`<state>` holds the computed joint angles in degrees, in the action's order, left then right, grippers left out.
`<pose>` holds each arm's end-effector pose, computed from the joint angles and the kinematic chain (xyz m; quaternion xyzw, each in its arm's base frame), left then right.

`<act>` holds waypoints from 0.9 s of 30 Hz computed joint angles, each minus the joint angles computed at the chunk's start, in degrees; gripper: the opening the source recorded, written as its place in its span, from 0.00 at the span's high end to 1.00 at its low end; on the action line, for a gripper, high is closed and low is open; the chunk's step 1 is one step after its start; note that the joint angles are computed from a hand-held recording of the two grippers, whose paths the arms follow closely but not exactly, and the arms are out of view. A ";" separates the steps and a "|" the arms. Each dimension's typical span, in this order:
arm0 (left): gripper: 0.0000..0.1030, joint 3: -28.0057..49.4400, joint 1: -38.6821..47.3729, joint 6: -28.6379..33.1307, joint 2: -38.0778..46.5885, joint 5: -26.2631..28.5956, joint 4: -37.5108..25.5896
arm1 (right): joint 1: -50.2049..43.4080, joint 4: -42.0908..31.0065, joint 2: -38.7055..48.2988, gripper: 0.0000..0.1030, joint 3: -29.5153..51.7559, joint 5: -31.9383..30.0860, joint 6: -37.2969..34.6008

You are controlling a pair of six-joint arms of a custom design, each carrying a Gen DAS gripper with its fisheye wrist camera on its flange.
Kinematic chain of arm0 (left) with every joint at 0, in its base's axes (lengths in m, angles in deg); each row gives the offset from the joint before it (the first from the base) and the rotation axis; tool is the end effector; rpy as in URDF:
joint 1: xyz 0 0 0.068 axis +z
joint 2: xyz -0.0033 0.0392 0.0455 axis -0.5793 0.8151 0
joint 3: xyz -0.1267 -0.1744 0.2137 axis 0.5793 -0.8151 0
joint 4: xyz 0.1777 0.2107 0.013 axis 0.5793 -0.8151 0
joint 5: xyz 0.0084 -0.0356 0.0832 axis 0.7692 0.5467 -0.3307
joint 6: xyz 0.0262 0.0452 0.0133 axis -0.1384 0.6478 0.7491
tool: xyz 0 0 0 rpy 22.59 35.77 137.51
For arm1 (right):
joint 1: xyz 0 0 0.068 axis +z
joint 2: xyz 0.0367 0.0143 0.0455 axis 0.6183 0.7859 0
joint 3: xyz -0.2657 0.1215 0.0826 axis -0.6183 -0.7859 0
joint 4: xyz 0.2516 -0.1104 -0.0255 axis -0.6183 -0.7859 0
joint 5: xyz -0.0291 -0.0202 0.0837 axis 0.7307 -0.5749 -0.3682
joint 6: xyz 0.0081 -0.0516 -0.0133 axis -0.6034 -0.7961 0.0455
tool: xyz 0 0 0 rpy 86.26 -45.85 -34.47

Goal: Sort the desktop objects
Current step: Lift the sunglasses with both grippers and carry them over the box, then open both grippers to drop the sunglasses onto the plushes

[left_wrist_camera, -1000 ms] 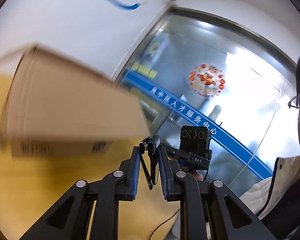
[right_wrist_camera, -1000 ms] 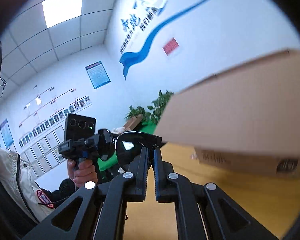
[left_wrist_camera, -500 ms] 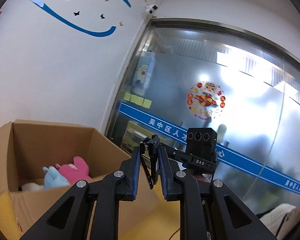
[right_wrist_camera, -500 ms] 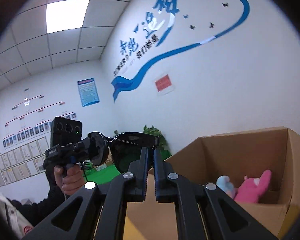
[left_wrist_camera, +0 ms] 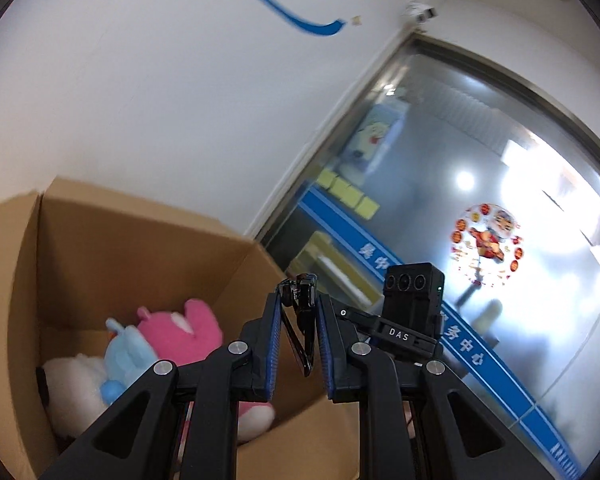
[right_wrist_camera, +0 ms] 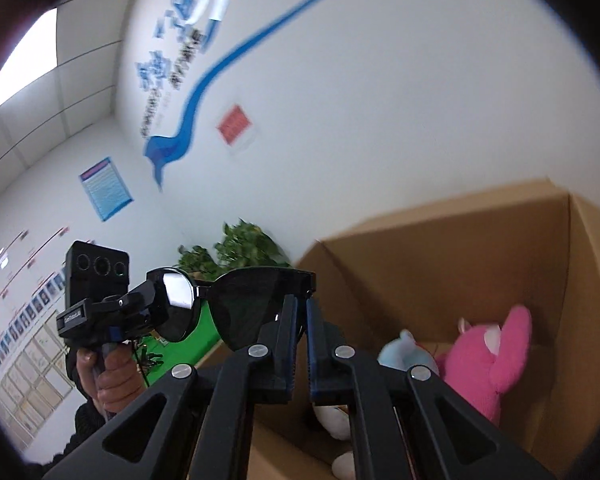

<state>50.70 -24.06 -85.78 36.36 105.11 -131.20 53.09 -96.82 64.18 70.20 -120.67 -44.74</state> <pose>0.2988 0.0264 0.4223 0.1467 0.7847 -0.4758 0.3694 0.3175 0.1048 0.3681 -0.1050 0.8050 0.3985 0.4268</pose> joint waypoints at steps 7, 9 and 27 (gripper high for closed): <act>0.84 9.09 -6.27 -4.92 18.08 -13.08 -10.89 | 0.89 -20.05 15.56 0.99 17.10 5.43 0.59; 0.84 11.41 -8.12 -6.30 22.12 -17.31 -13.60 | 2.35 -32.15 21.71 0.99 27.29 11.67 -2.06; 0.23 27.80 -21.58 -0.63 36.64 -68.61 -35.10 | 9.68 -66.21 46.62 0.26 58.05 24.80 -8.45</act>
<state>78.50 -45.63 -86.41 73.01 36.51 -166.30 62.77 -163.03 110.79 128.25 -95.87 -53.19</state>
